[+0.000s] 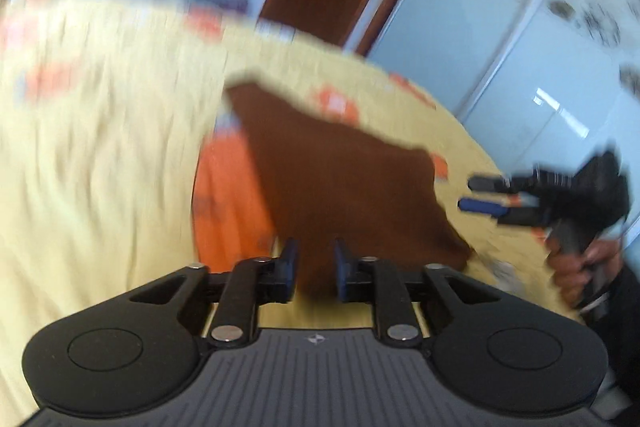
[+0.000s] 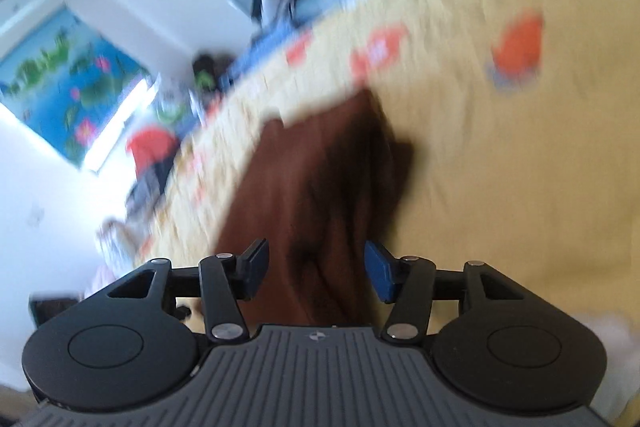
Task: Fold small clothes
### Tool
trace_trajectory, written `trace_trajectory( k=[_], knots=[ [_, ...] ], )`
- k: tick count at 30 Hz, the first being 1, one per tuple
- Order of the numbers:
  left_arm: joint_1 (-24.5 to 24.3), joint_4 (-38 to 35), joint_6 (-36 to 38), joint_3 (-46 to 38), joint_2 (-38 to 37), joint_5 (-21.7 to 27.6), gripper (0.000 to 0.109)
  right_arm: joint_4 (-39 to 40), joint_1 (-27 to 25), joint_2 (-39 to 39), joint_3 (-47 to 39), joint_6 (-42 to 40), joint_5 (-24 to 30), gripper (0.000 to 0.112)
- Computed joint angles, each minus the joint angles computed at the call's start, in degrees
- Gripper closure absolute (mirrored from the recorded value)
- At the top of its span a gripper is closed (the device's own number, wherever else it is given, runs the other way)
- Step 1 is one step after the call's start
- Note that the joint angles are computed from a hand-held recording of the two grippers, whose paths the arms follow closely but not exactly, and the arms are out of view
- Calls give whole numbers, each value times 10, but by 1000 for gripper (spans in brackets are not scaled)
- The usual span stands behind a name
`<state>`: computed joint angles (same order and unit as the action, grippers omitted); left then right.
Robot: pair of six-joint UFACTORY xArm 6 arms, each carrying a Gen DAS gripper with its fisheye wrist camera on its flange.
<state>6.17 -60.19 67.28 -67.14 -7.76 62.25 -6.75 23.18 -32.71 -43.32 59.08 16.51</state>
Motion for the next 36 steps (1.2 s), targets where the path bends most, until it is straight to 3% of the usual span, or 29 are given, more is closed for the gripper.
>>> trace_trajectory(
  k=[2, 4, 6, 7, 8, 11, 12, 13, 14, 15, 17, 19, 21, 24, 25, 26, 27, 31, 34, 36],
  knots=[
    [-53, -25, 75, 41, -35, -84, 55, -40, -1, 49, -63, -4, 15, 51],
    [-105, -22, 129, 63, -41, -129, 53, -27, 4, 117, -129, -54, 18, 42],
    [-153, 43, 105, 67, -16, -178, 53, 38, 4, 177, -179, -140, 18, 27],
    [-164, 50, 104, 70, -2, -197, 54, 37, 2, 201, -203, -152, 44, 28],
    [-158, 33, 126, 75, -5, -197, 53, 33, -11, 221, -212, -166, 61, 34],
    [-116, 11, 117, 57, -7, -130, 53, 3, -31, 209, -172, -112, 15, 67],
    [-90, -10, 112, 46, -5, -93, 53, 29, -35, 192, -161, -100, 15, 66],
    [-70, -23, 95, 35, 0, -72, 51, 59, -38, 166, -140, -97, 4, 62],
    [-58, -23, 63, 19, 12, -67, 44, 64, -42, 133, -106, -92, -23, 47],
    [-45, -13, 21, -2, 31, -59, 41, 46, -44, 106, -81, -72, -47, 26],
    [-23, 20, -83, -56, 83, -19, 41, 3, -42, 46, -40, -17, -26, 11],
    [-10, 49, -177, -117, 141, 50, 41, 42, -28, 9, -13, -27, 16, 13],
    [0, 24, -200, -143, 171, 101, 41, 119, -16, 1, -4, -70, 45, 15],
    [-7, 10, -222, -167, 194, 136, 43, 229, 16, 21, 12, -149, 10, 22],
    [-14, 17, -225, -170, 196, 134, 62, 248, 26, 37, 8, -172, -6, 29],
    [-21, 40, -242, -187, 207, 142, 84, 269, 32, 54, -4, -193, -2, 61],
    [-24, 50, -253, -187, 205, 141, 84, 289, 25, 78, -26, -214, 22, 86],
    [-9, 69, -178, -157, 161, 121, 87, 242, 42, 80, -36, -211, 37, 86],
    [-20, 99, -109, -107, 127, 60, 83, 209, 58, 76, -24, -188, 40, 90],
    [-20, 108, -93, -94, 105, 45, 82, 204, 67, 65, 0, -164, -3, 77]
  ],
)
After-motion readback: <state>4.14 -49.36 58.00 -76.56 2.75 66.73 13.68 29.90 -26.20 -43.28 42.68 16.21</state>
